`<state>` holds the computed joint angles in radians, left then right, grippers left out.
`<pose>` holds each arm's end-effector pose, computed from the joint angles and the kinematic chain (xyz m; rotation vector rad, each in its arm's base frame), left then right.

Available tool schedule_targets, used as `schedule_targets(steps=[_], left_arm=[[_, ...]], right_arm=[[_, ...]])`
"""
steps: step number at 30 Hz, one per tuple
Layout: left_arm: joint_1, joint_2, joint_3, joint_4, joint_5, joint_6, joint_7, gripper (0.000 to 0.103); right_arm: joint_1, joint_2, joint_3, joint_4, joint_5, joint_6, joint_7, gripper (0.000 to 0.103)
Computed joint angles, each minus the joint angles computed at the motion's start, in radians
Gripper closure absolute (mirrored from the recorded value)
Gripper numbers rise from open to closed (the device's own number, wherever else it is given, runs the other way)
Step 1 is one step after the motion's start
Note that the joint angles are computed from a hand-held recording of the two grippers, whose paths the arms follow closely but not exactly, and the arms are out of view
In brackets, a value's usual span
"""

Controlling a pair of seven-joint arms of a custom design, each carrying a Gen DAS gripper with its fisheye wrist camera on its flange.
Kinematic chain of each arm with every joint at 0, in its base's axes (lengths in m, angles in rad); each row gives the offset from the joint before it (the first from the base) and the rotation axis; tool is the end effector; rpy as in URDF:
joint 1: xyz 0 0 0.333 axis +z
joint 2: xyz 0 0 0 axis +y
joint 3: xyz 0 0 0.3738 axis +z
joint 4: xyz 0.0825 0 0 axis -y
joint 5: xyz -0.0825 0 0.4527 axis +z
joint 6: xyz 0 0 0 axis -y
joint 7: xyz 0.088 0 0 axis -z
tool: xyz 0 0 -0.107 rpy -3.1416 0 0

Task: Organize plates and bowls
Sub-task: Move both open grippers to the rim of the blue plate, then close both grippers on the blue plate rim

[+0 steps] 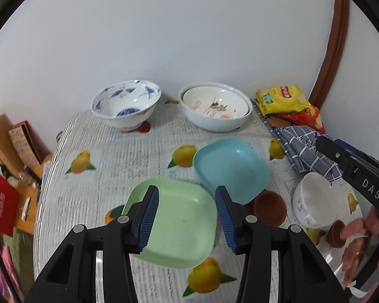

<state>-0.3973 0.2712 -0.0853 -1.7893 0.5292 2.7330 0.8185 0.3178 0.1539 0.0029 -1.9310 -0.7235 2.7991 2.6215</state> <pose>0.6590 -0.3602 0.4985 -1.6976 1.9428 -0.7979 0.6587 0.2514 0.5055 -1.6032 1.8279 -0.6869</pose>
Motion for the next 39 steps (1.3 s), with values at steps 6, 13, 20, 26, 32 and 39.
schedule_targets(steps=[6, 13, 20, 26, 32, 39], left_arm=[[-0.008, 0.069, -0.006, 0.108, -0.044, -0.025, 0.077, 0.059], [-0.016, 0.188, 0.006, 0.246, -0.128, -0.071, 0.167, 0.059], [-0.015, 0.295, 0.007, 0.353, -0.223, -0.113, 0.271, 0.059], [-0.034, 0.345, 0.031, 0.411, -0.237, -0.151, 0.320, 0.058], [-0.029, 0.365, 0.038, 0.426, -0.268, -0.167, 0.311, 0.056], [-0.024, 0.396, 0.035, 0.448, -0.290, -0.163, 0.320, 0.056]], right_arm=[[-0.025, 0.011, -0.007, 0.026, 0.027, 0.008, -0.019, 0.054], [-0.045, 0.089, 0.003, 0.037, 0.181, 0.086, -0.114, 0.055], [-0.058, 0.172, 0.019, 0.071, 0.336, 0.090, -0.213, 0.059], [-0.057, 0.230, 0.026, 0.114, 0.427, 0.034, -0.298, 0.060], [-0.046, 0.266, 0.021, 0.145, 0.448, 0.004, -0.321, 0.060], [-0.051, 0.271, 0.029, 0.138, 0.483, 0.023, -0.349, 0.060]])
